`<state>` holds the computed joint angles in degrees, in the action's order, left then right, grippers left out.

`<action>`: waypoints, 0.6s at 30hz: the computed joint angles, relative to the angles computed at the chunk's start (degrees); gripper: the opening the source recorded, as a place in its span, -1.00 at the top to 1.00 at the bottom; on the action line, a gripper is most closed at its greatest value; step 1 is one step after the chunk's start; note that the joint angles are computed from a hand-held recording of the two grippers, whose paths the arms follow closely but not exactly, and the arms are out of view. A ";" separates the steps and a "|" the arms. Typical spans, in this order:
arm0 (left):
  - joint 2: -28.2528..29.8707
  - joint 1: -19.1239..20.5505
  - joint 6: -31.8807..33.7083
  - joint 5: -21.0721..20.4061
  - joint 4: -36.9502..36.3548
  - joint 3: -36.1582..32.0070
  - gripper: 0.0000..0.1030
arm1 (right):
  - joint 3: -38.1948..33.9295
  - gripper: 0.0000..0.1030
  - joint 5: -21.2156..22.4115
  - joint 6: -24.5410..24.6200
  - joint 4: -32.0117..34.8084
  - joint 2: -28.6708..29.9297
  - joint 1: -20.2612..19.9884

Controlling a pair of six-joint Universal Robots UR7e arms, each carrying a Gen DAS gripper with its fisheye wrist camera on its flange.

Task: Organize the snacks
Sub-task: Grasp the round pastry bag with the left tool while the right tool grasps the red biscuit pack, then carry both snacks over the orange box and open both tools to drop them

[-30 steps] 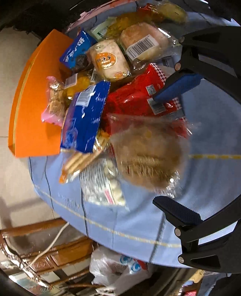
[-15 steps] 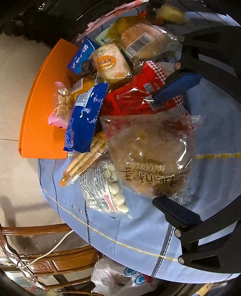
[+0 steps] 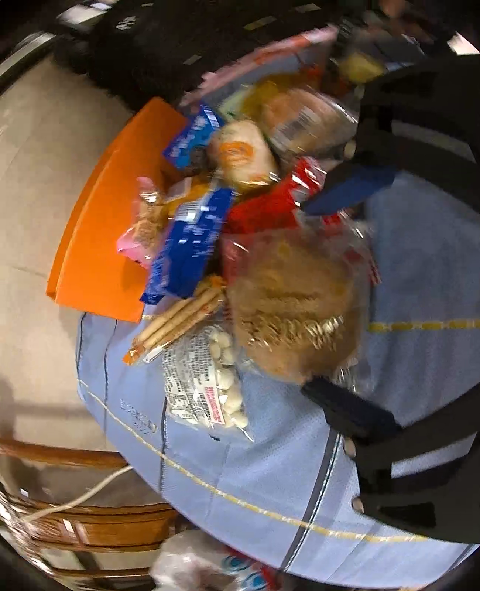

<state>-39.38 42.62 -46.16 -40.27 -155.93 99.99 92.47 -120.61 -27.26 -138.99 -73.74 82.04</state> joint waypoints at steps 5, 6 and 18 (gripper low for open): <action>0.40 1.73 -3.81 0.03 6.92 -2.37 -0.92 | -0.52 0.04 -1.10 -0.81 -0.44 0.78 0.27; 0.34 2.20 -3.86 -0.64 5.82 -1.89 -0.92 | -0.51 0.04 -1.34 -1.12 -0.55 0.85 0.35; -3.09 0.87 0.46 -6.16 -9.05 5.13 -0.48 | 0.33 0.07 1.40 -4.37 -3.69 -1.51 1.17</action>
